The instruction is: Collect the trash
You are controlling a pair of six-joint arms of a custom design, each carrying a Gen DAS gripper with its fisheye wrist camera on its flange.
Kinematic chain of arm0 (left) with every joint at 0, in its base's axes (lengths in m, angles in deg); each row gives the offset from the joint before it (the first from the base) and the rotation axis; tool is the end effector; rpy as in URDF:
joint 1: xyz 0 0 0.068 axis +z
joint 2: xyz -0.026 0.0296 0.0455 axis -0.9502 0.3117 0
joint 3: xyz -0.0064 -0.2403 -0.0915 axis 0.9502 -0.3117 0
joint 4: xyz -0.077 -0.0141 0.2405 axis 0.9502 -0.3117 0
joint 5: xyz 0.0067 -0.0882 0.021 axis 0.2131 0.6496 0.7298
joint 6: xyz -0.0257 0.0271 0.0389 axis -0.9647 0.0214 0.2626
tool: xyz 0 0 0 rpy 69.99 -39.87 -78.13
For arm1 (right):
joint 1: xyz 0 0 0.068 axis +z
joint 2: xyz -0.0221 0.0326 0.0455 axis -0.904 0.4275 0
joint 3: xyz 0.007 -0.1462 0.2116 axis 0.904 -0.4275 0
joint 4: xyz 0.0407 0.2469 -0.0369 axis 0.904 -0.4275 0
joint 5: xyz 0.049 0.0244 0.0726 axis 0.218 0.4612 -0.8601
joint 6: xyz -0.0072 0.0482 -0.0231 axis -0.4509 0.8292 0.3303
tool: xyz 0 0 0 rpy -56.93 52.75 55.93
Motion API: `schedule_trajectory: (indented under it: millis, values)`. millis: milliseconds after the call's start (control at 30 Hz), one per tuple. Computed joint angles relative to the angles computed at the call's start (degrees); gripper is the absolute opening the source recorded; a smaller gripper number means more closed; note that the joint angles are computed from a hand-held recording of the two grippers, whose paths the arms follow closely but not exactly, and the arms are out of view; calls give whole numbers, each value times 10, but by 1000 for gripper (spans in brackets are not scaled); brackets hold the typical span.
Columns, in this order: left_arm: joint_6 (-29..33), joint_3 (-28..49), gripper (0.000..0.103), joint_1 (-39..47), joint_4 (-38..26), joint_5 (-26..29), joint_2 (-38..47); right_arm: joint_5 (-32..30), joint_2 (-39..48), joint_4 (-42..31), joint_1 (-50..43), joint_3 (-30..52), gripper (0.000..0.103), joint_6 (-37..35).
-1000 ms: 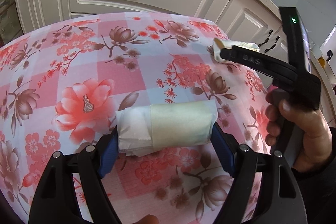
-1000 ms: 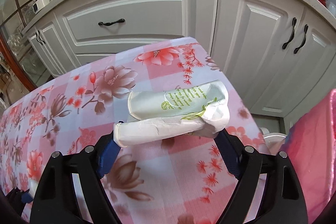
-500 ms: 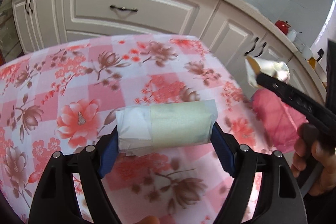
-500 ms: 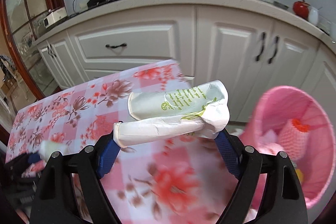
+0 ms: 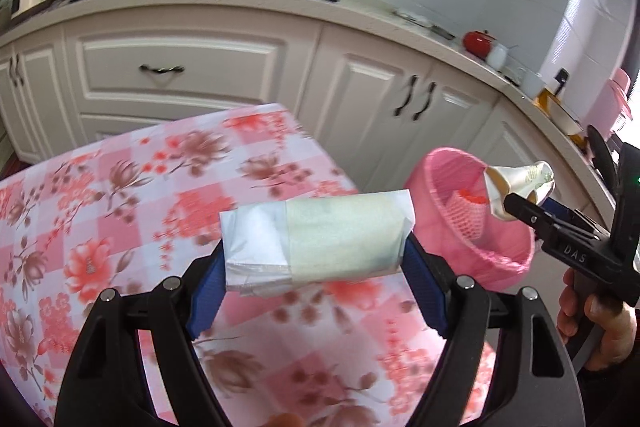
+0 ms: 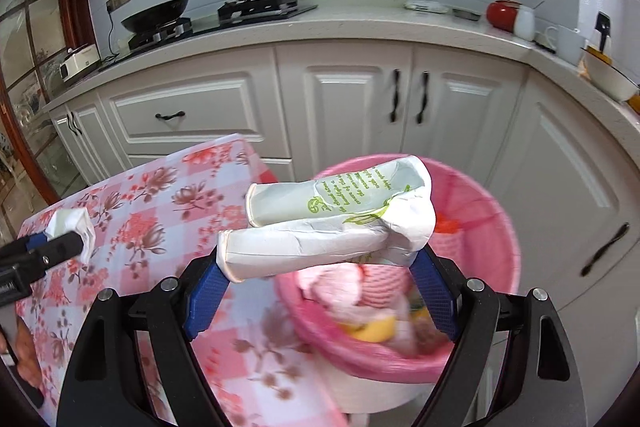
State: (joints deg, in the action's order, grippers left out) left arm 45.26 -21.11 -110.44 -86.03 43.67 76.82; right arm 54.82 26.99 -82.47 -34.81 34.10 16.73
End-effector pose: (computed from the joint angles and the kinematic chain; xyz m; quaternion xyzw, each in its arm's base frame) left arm 0.1608 -0.1100 0.2427 -0.1178 0.9063 -0.0923 0.3953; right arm 0.2809 0.1576 0.2768 -0.1536 0.9092 0.0873 0.3770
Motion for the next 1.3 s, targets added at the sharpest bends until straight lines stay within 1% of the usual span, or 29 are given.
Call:
schedule_trajectory:
  millis: [133, 267, 467, 600, 833, 867, 900, 933, 1000, 1100, 1167, 1300]
  values:
    - [-3, 68, 77, -38, 6, -16, 72, -27, -23, -3, -48, -11, 80, -33]
    - [9, 130, 77, -51, 17, -12, 141, -48, -26, 1, -86, -11, 80, -59]
    - [31, 225, 77, -51, 32, 15, 240, -75, -16, 7, -135, -1, 80, -84]
    - [44, 292, 78, -44, 40, 42, 304, -77, 2, 9, -156, 17, 80, -95]
    - [48, 387, 78, -39, 44, 80, 398, -92, 25, 9, -182, 36, 80, -107]
    - [46, 393, 78, -37, 46, 87, 407, -92, 26, 11, -186, 35, 81, -108]
    - [43, 399, 78, -36, 47, 91, 414, -92, 27, 11, -189, 34, 85, -109]
    - [42, 406, 79, -35, 45, 93, 423, -95, 26, 13, -193, 32, 86, -109]
    - [40, 409, 86, -34, 50, 98, 429, -102, 19, 16, -203, 22, 86, -110]
    - [40, 420, 88, -32, 47, 106, 440, -106, 10, 17, -215, 11, 86, -111]
    - [40, 421, 92, -32, 49, 109, 442, -109, 0, 16, -223, 1, 86, -110]
    - [32, 405, 93, -37, 50, 100, 430, -111, -27, 16, -229, -24, 86, -114]
